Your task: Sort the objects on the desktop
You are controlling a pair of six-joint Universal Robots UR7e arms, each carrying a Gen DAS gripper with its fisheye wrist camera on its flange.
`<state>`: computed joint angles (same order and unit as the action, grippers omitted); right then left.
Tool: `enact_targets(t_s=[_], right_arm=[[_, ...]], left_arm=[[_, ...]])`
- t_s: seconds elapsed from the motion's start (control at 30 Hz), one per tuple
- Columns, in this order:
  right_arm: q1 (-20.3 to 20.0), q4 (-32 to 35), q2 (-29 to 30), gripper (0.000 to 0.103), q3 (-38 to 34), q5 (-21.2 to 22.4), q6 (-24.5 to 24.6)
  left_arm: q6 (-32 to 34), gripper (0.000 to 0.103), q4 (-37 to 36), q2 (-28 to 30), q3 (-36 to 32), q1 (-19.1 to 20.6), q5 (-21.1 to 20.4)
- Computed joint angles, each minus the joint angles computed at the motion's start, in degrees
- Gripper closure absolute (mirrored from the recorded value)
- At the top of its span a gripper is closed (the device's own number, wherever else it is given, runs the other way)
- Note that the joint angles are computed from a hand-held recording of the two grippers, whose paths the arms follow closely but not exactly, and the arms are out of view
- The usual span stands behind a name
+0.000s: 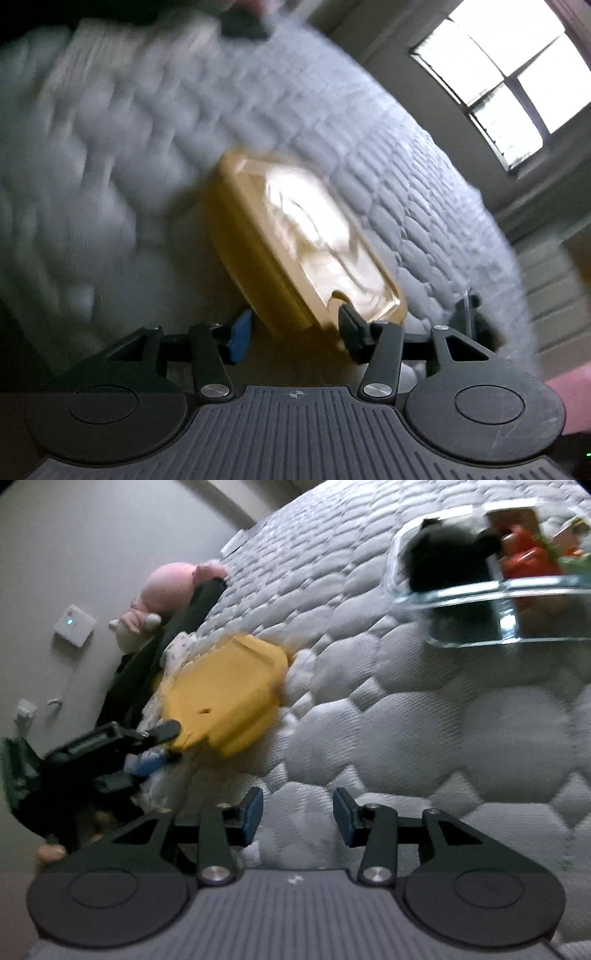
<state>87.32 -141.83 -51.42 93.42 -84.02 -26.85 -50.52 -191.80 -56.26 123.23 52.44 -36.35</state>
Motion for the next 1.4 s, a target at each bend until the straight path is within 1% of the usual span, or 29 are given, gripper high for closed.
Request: enact_targets(t_s=[0.03,0.07,0.1,0.17,0.2,0.23,0.3,0.37,0.4,0.47,0.57,0.6,0.63,0.7,0.77,0.8,0.83,0.93,1.03,1.17,1.27,1.33,1.4], right_arm=[[0.1,0.9,0.6,0.047,-0.7,0.7,0.9],[0.1,1.9,1.1,0.045,-1.4,1.3,1.9],[0.3,2.7,1.8,0.044,-2.1,2.0,2.8],[0.5,4.1,3.3,0.04,-3.4,3.9,5.0],[0.5,5.2,4.0,0.037,-3.8,5.4,6.5],[0.4,6.3,4.7,0.037,-4.2,7.0,8.1],[0.2,7.6,6.2,0.037,-4.8,10.2,11.3],[0.3,5.4,7.6,0.038,-4.5,11.6,14.8],[0.5,3.5,8.0,0.038,-3.9,11.6,16.1],[0.9,-0.6,9.1,0.039,-3.1,10.9,18.3],[1.4,-8.0,10.6,0.049,-1.9,9.5,21.4],[1.6,-11.0,11.1,0.056,-1.4,8.7,22.1],[2.0,-14.3,11.4,0.058,-0.7,7.8,21.6],[2.4,-19.3,11.7,0.058,0.8,7.1,18.8],[2.4,-21.1,11.9,0.058,1.3,7.2,17.1],[2.3,-20.9,11.8,0.063,1.3,7.3,17.0],[2.3,-21.0,11.6,0.075,1.3,6.8,16.9],[2.3,-20.8,10.7,0.075,1.2,6.1,13.7],[2.0,-19.9,8.8,0.076,1.9,6.1,12.0],[0.5,-19.0,5.6,0.076,3.5,8.6,12.2],[-1.0,-18.1,2.5,0.079,5.0,9.4,11.5],[-2.6,-16.5,0.1,0.08,6.0,10.7,10.7],[-4.3,-15.6,-2.0,0.08,6.9,11.7,10.2]], left_arm=[[-0.5,0.042,-3.2,-0.3,1.5,0.9,-2.6],[-0.8,0.039,-5.9,-0.1,2.8,1.0,-3.1],[-1.0,0.032,-8.5,0.3,3.9,0.9,-3.0],[-1.3,0.026,-14.1,1.1,6.3,0.0,-2.4],[-1.5,0.019,-16.6,1.5,7.4,-0.5,-2.2],[-1.9,0.015,-18.9,1.9,8.4,-1.2,-1.7],[-2.4,0.014,-23.1,2.9,10.0,-2.2,-0.7],[-2.2,0.014,-25.9,3.8,11.0,-2.7,-0.2],[-1.9,0.014,-27.3,4.4,11.4,-2.8,-0.2],[-1.4,0.013,-27.9,4.8,11.9,-3.3,0.4],[-0.5,0.01,-28.0,5.3,12.2,-3.8,1.1],[-0.4,0.01,-27.7,5.4,12.2,-4.0,1.2],[-0.3,0.01,-27.4,5.4,12.2,-4.2,1.4],[-0.3,0.01,-26.0,5.2,12.2,-4.5,1.8],[-0.9,0.01,-25.1,4.8,12.4,-4.8,1.8],[-1.2,0.01,-24.9,4.6,12.5,-4.9,1.7],[-1.5,0.009,-24.7,4.3,12.7,-5.0,1.5],[-1.9,0.009,-24.5,4.2,12.9,-4.9,0.3],[-1.4,0.009,-22.9,4.2,11.5,-4.0,-1.3],[-0.6,0.008,-21.7,4.8,9.6,-2.9,-6.0],[-0.5,0.008,-19.1,5.5,7.7,-2.1,-8.8],[-1.0,0.007,-17.1,6.3,6.4,-1.8,-9.6],[-1.6,0.007,-15.2,6.8,5.3,-2.1,-8.9]])
